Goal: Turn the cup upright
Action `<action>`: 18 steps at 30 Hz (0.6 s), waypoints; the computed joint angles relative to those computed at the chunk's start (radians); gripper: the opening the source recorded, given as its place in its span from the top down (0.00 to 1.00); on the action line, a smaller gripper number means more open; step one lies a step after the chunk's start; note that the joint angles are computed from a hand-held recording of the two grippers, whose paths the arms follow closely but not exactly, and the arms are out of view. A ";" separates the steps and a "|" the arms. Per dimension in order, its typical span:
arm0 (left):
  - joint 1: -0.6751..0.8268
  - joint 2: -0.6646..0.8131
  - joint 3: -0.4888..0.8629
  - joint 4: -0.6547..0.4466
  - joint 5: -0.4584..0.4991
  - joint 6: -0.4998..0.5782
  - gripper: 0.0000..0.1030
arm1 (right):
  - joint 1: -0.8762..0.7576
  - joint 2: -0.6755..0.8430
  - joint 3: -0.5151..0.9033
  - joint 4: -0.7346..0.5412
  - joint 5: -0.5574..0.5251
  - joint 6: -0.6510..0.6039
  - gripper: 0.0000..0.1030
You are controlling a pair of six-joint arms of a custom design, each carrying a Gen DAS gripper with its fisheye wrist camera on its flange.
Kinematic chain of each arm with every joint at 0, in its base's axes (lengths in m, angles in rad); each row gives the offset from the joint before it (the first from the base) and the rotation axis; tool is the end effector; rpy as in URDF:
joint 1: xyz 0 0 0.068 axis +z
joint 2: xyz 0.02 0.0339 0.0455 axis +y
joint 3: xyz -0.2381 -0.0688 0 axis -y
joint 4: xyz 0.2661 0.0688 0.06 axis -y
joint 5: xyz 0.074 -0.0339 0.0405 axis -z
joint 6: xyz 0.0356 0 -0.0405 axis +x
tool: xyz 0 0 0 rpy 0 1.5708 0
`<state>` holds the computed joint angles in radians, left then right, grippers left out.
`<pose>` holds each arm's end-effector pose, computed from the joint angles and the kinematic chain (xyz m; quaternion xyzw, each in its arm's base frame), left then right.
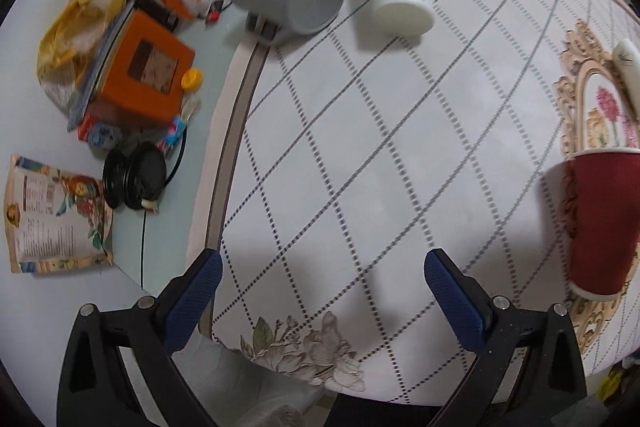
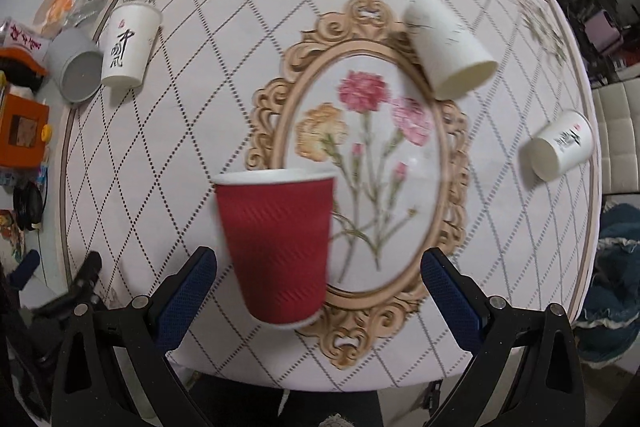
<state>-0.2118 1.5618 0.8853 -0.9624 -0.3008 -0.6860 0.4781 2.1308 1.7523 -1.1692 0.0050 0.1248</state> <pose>0.2521 -0.0434 0.1240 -0.2271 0.9617 0.1495 0.0347 0.3716 0.1924 0.1631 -0.1757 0.9844 0.0010 0.0118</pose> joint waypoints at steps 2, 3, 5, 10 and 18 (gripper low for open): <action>0.026 0.001 -0.017 0.013 0.011 0.012 0.00 | 0.021 0.037 0.034 -0.006 -0.002 0.011 0.02; 0.035 0.004 -0.021 0.017 0.016 0.017 0.00 | 0.030 0.057 0.056 -0.013 -0.003 0.017 0.04; 0.050 0.017 -0.022 0.023 0.025 0.026 0.00 | 0.043 0.091 0.087 -0.024 -0.007 0.027 0.06; 0.064 0.053 -0.012 0.040 0.039 0.055 0.00 | 0.062 0.193 0.176 -0.067 -0.010 0.041 0.17; 0.076 0.095 0.021 0.050 0.061 0.097 0.00 | 0.074 0.255 0.229 -0.102 0.006 0.046 0.25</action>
<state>-0.1361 1.6571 0.9062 -0.9125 -0.2403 -0.5887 0.5521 2.3861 1.9810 -1.2709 0.0112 0.1710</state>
